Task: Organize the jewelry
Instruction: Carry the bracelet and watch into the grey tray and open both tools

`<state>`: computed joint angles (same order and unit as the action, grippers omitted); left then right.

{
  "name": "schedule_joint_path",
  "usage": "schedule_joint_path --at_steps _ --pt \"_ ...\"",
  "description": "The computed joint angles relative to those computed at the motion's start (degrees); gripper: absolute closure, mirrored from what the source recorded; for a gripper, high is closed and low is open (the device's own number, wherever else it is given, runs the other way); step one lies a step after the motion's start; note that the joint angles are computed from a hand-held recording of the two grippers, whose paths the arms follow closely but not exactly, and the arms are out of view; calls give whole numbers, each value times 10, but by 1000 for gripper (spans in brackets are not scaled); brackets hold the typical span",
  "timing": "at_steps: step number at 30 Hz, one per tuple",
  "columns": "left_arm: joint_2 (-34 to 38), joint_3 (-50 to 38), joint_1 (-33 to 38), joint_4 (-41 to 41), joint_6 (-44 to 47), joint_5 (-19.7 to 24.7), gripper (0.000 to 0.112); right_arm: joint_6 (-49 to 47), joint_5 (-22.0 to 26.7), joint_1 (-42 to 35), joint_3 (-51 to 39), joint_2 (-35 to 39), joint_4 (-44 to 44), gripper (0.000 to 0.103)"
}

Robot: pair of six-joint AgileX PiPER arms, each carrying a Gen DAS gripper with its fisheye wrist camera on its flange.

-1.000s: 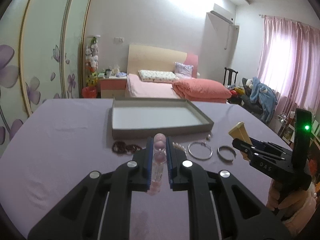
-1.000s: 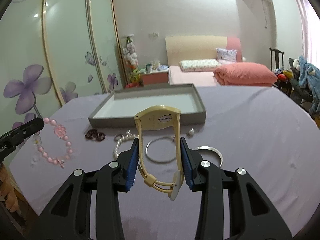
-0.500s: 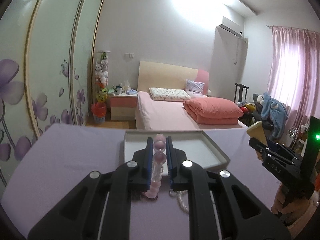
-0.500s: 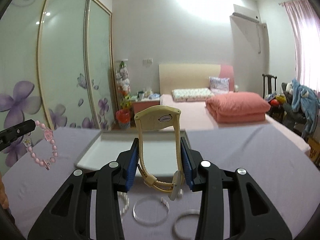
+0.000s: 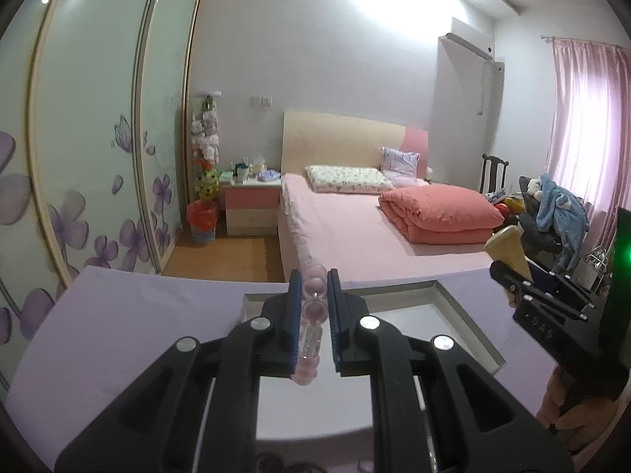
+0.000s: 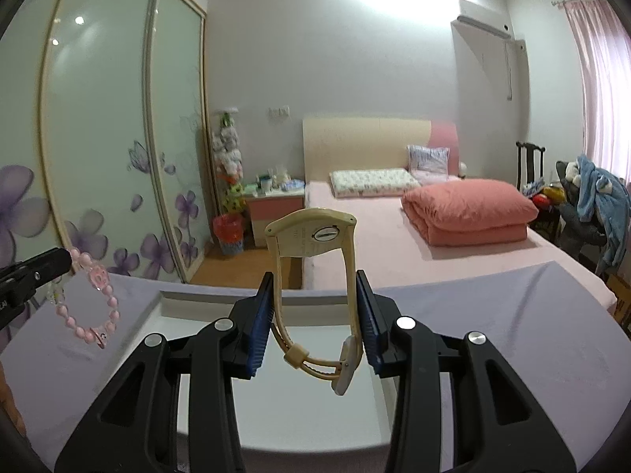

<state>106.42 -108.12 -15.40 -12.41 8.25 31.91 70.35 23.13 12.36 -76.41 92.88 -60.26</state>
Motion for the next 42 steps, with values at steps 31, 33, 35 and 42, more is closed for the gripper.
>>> schedule_joint_path --at_steps 31,33,35,42 --pt "287 -365 7 35 -66 195 83 -415 106 -46 -195 172 475 30" --pt "281 -354 8 35 -70 193 83 -408 110 -44 -200 173 466 30" --pt "276 -345 8 42 -80 189 82 -386 118 -39 -207 178 442 30" --pt "266 -328 20 45 -90 191 82 -371 123 -36 -208 180 427 30"
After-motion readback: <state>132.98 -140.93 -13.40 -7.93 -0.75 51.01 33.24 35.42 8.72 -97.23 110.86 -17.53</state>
